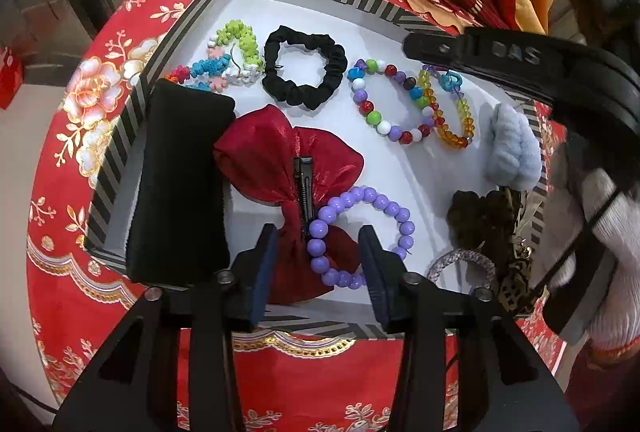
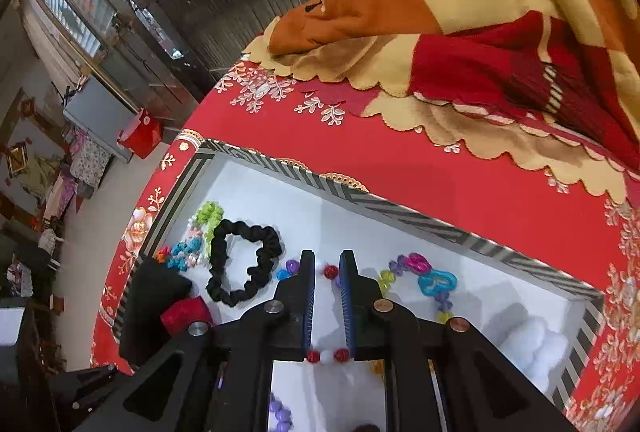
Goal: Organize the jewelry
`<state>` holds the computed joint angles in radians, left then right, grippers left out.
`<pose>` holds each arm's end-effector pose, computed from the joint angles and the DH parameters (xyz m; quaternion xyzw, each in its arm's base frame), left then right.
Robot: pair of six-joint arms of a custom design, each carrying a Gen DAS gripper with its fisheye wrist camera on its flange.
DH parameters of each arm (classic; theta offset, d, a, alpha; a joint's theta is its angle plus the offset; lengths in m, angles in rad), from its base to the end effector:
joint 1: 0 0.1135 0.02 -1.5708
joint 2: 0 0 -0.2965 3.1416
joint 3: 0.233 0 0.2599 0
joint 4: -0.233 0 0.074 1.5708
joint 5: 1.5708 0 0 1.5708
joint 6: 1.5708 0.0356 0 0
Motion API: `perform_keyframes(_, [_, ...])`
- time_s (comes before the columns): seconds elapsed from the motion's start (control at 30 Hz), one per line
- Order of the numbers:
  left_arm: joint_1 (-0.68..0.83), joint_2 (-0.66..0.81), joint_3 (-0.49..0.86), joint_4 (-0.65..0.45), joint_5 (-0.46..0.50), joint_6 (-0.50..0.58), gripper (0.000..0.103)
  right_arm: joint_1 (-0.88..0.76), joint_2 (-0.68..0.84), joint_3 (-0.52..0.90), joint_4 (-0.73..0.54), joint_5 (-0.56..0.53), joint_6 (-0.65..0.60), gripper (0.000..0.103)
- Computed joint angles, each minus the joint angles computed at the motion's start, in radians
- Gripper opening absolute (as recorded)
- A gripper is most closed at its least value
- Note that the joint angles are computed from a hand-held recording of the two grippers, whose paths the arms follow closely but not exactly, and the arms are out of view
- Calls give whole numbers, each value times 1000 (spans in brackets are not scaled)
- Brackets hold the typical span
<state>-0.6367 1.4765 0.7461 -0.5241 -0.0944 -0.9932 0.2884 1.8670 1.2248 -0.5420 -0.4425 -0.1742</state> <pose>0.2067 -0.1486 0.1807 -0.1822 0.9695 -0.0825 0.1418 0.3648 0.1241 0.1953 -0.2605 0.9223 0.2257 0.1748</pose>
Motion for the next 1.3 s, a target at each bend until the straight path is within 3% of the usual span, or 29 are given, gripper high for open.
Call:
perform_keyframes(0.1, [-13,8,8,-7,-13,-5,44,-24,-49,-36,-6,-12,4,13])
perform_keyframes(0.23, [-52,5,22,-33,-48,-28,44,-46,-150,-112,-4,17,2,38])
perform_keyframes(0.6, [-149,-50,54,-169,-181,-77,45,-129,-443,-329,-19,83,1,38])
perform_keyframes(0.77, [-208,-106,49,-236,-233,-131,45,-160,-578,-413,-52,63,15,39])
perform_keyframes(1.3, [-410,-170,112,-451,-365,-322,45,-121,-865,-548,-139,134,109,45])
